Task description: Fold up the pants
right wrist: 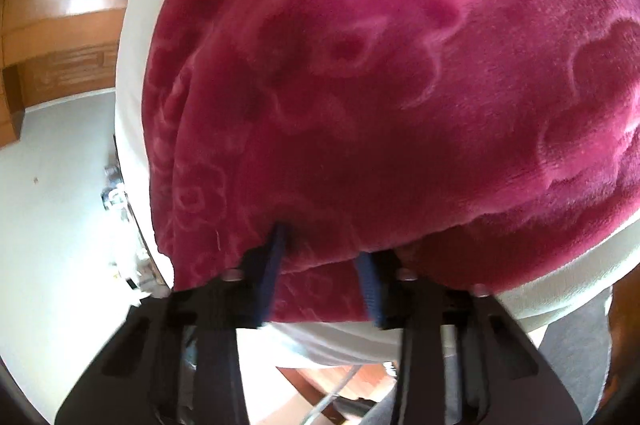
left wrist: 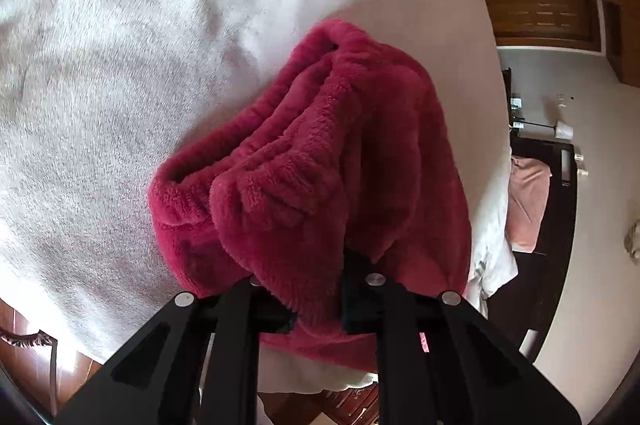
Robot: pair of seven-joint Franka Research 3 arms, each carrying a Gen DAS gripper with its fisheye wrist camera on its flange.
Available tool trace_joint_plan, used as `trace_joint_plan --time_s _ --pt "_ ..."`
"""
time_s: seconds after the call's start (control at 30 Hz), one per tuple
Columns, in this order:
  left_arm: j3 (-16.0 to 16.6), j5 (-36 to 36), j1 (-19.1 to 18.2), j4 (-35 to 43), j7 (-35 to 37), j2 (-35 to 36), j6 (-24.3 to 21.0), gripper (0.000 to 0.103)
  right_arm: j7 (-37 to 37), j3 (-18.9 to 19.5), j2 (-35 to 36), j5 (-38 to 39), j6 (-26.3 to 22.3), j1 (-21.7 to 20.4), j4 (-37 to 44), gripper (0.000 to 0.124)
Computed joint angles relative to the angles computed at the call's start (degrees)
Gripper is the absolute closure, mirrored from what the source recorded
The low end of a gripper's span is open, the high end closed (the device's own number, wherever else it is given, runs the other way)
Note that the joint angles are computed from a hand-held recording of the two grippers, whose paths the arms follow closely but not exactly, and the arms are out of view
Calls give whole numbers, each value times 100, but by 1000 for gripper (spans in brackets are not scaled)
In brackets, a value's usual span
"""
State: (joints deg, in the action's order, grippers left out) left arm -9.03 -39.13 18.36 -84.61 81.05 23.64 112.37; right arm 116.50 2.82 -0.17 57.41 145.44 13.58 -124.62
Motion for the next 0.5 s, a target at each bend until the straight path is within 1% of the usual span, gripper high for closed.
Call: trace_joint_plan --time_s 0.03,0.07,0.13,0.23,0.33,0.43,0.5 --pt "12 -13 52 -26 92 -21 -36 90 182 5 -25 -182 5 5 0 115" --pt "11 9 42 -5 114 -21 -44 90 285 -2 -24 -333 -18 0 -1 117" --pt "14 49 25 17 120 -34 -68 90 308 -27 -50 -466 -116 -22 21 118" --pt "18 124 9 137 110 -6 -154 90 399 -22 -193 -894 -305 -17 97 119" --pt "12 218 2 385 174 64 -297 91 424 -13 -592 -1136 -452 23 -84 119" --pt "33 282 68 247 408 -110 -429 91 416 -34 -825 -1264 -673 71 -298 119" --pt "91 484 39 130 550 -206 -534 91 490 -14 -769 -1428 -846 106 -312 119"
